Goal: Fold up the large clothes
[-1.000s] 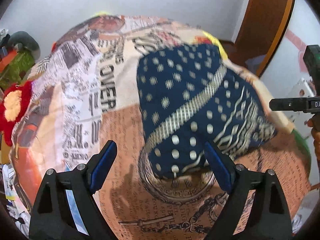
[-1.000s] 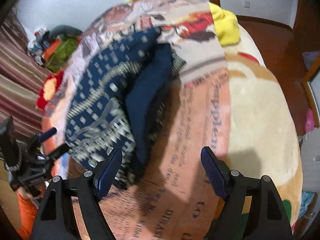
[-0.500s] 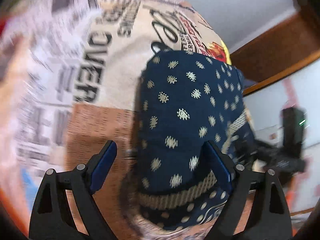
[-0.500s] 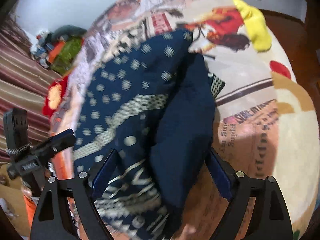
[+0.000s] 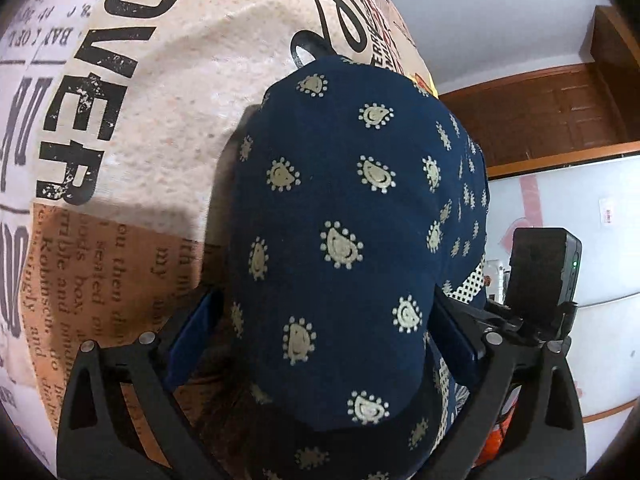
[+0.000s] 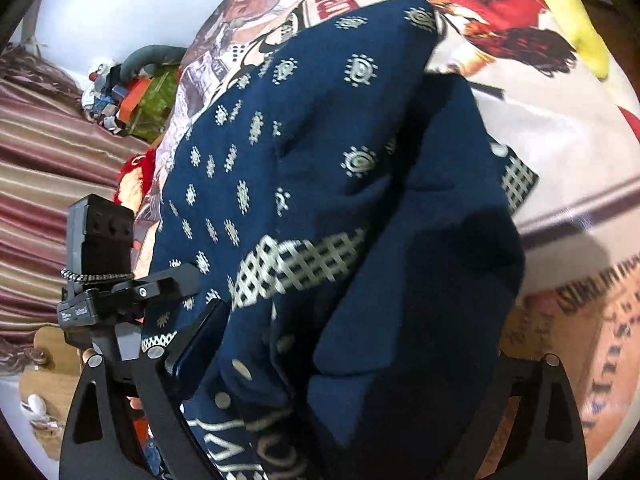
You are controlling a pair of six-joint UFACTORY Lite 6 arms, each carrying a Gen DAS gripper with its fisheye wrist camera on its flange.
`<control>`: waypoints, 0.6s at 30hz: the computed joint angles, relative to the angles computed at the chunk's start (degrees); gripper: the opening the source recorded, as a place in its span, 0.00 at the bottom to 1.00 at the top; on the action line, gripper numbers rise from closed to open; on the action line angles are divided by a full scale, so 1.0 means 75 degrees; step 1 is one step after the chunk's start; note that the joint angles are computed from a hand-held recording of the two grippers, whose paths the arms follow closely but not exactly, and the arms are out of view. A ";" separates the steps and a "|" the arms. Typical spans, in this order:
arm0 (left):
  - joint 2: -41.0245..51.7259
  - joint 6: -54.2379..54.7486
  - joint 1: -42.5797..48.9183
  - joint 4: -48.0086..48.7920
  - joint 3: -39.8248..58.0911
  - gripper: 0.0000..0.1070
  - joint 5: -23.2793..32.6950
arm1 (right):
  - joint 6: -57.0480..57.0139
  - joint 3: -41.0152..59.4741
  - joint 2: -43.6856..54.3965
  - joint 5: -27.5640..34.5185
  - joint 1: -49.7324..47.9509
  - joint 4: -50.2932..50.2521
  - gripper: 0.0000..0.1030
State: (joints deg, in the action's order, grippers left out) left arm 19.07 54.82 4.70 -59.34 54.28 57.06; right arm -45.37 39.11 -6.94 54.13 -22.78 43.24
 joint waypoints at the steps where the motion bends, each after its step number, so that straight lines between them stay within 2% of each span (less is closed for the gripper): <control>1: -0.0039 0.0165 0.0026 -0.0125 -0.0049 0.80 0.0208 | -0.0078 -0.0017 0.0007 -0.0053 0.0046 0.0078 0.85; 2: -0.0133 0.0134 0.0003 -0.0128 -0.0091 0.77 0.0157 | -0.0197 -0.0057 -0.0028 -0.0024 0.0007 0.0136 0.82; 4: -0.0566 0.0184 -0.0094 -0.0099 -0.0326 0.74 -0.0021 | -0.0464 -0.0061 -0.0004 0.0137 -0.0109 0.0320 0.66; 7: -0.1394 0.0109 -0.0185 0.0111 -0.0648 0.71 -0.0143 | -0.0743 0.0031 0.0007 0.0470 -0.0125 0.0642 0.47; 13: -0.2773 -0.0543 0.0244 0.0750 -0.0638 0.70 0.0372 | -0.0321 -0.0049 -0.1091 0.0840 0.0356 0.0514 0.40; 18: -0.3861 -0.0882 0.1286 0.1168 -0.0108 0.70 0.1401 | 0.0770 0.0337 -0.2154 0.1093 0.1285 0.0589 0.40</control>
State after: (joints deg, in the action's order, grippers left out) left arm -9.89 48.21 14.34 -50.59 53.48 67.56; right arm -39.60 41.64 -23.09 62.33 -13.15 47.66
